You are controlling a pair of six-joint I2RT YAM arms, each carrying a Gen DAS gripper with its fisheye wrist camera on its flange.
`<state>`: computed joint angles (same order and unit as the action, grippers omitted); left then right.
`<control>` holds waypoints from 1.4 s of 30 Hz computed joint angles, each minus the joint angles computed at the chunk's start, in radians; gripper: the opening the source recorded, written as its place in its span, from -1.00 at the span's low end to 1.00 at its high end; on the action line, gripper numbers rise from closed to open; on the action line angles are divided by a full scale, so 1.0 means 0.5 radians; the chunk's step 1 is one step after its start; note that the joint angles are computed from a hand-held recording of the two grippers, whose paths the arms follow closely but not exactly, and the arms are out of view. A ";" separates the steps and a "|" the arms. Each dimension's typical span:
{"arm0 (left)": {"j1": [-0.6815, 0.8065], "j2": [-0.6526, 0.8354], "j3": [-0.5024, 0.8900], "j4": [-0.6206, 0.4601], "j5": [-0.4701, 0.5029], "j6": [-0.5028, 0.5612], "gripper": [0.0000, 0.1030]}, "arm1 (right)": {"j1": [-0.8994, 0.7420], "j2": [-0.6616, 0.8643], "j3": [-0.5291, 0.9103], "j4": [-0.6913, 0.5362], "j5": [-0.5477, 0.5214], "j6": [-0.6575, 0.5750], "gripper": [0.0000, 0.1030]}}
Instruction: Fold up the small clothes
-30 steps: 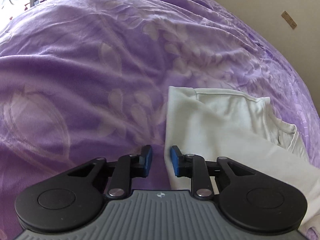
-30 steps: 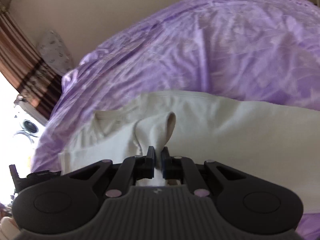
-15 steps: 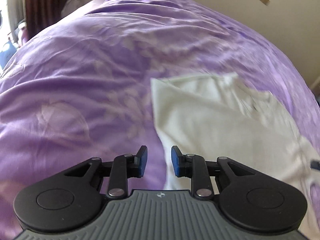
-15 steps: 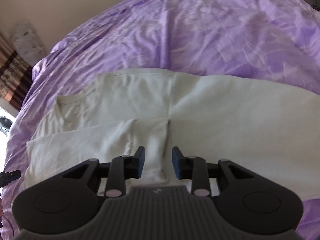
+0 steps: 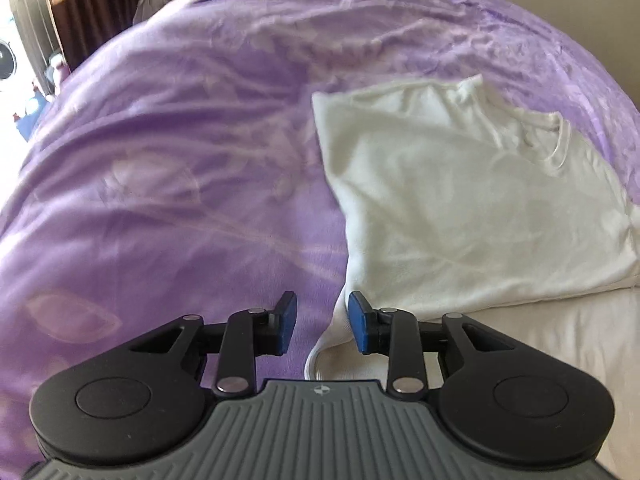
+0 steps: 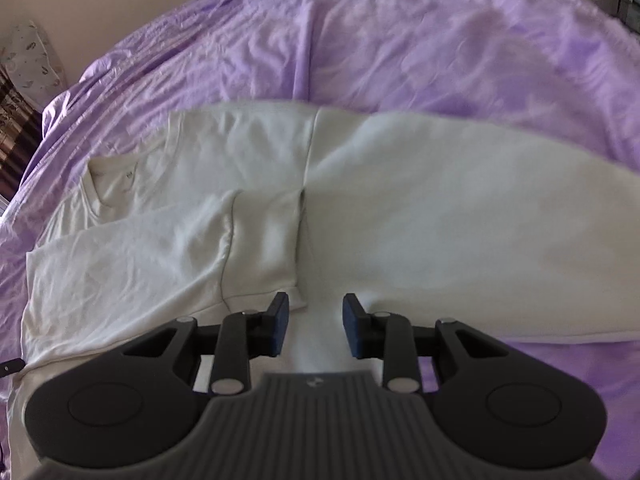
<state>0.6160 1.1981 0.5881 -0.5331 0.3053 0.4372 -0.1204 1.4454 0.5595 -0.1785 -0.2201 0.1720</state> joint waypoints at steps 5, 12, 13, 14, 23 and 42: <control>0.040 -0.282 0.121 -0.300 0.225 -0.016 -0.29 | -0.515 -0.399 0.052 -0.477 -0.262 -0.266 -0.39; -0.278 -0.538 0.114 -0.237 0.160 -0.471 -0.28 | -1.652 -0.359 0.403 -1.024 -0.617 -0.900 -0.06; -0.328 -0.570 0.094 -0.212 0.126 -0.531 -0.28 | -1.808 -0.288 0.466 -1.073 -0.655 -0.979 -0.04; -0.381 -0.590 0.073 -0.178 0.089 -0.591 -0.28 | -1.954 -0.198 0.539 -1.113 -0.688 -1.051 0.00; -0.750 -0.471 0.052 -0.032 -0.229 -0.852 -0.28 | -2.736 0.681 1.073 -1.079 -0.799 -1.131 0.05; -0.938 -0.631 0.211 -0.263 -0.221 -0.899 -0.28 | -2.603 0.401 0.910 -0.777 -0.948 -1.086 -0.96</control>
